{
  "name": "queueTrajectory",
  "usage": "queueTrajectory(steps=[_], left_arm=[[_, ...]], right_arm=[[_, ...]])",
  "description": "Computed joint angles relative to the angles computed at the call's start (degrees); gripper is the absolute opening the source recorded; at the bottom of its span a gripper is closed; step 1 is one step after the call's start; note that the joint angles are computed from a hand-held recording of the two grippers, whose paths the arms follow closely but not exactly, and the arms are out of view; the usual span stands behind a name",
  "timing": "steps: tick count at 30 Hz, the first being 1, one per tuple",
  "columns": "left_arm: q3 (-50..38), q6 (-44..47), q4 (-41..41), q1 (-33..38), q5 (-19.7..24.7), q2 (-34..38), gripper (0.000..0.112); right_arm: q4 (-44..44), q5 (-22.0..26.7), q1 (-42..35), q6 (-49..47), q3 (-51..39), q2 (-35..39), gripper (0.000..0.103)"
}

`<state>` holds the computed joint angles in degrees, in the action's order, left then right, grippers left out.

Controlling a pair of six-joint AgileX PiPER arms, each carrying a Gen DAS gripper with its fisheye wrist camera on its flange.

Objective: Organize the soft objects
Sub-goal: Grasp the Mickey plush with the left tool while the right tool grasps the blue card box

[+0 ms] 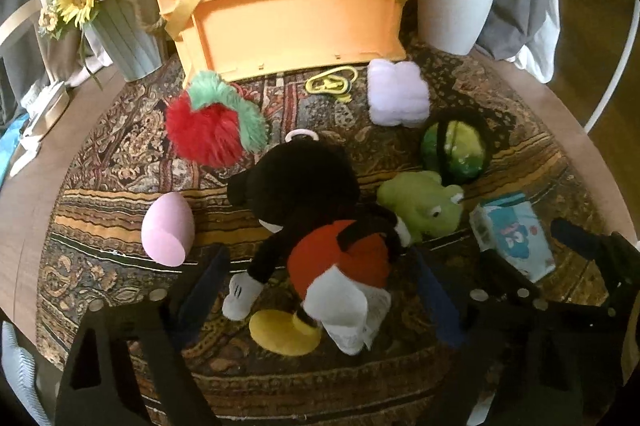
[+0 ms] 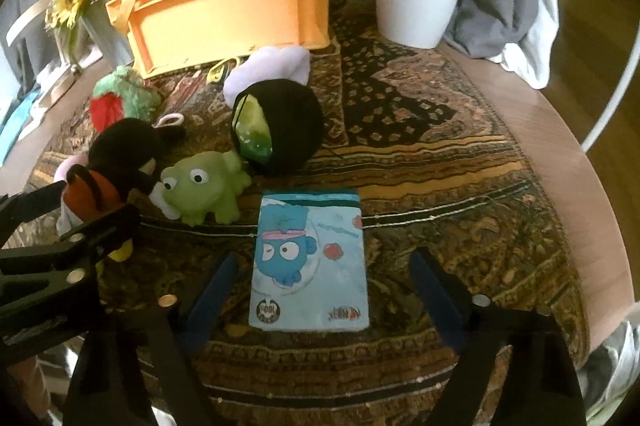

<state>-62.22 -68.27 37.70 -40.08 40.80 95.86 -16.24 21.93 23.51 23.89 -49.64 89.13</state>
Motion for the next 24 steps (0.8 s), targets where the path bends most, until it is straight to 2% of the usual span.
queueTrajectory(steps=[5, 7, 10, 14, 24], left_arm=[[-0.7, 0.6, -1.0, 1.4, -0.7, 2.2, 0.067], [0.0, 0.6, -1.4, 1.7, -2.2, 2.1, 0.063], [0.5, -1.0, 0.1, 1.2, -2.5, 2.1, 0.056], [0.5, -2.7, 1.6, 0.3, -1.6, 1.7, 0.049], [0.7, -9.1, 7.4, -3.3, 4.0, -2.5, 0.047]], right_arm=[[2.6, -0.3, -0.3, -4.7, -1.3, 2.3, 0.071], [4.4, -0.3, -0.6, -7.3, -1.7, 3.0, 0.062], [7.9, -0.9, -1.3, -11.5, -1.6, 2.9, 0.054], [7.6, -0.3, -1.3, -12.7, -1.9, 2.4, 0.054], [14.1, 1.1, -2.6, -22.2, -3.5, -3.4, 0.054]])
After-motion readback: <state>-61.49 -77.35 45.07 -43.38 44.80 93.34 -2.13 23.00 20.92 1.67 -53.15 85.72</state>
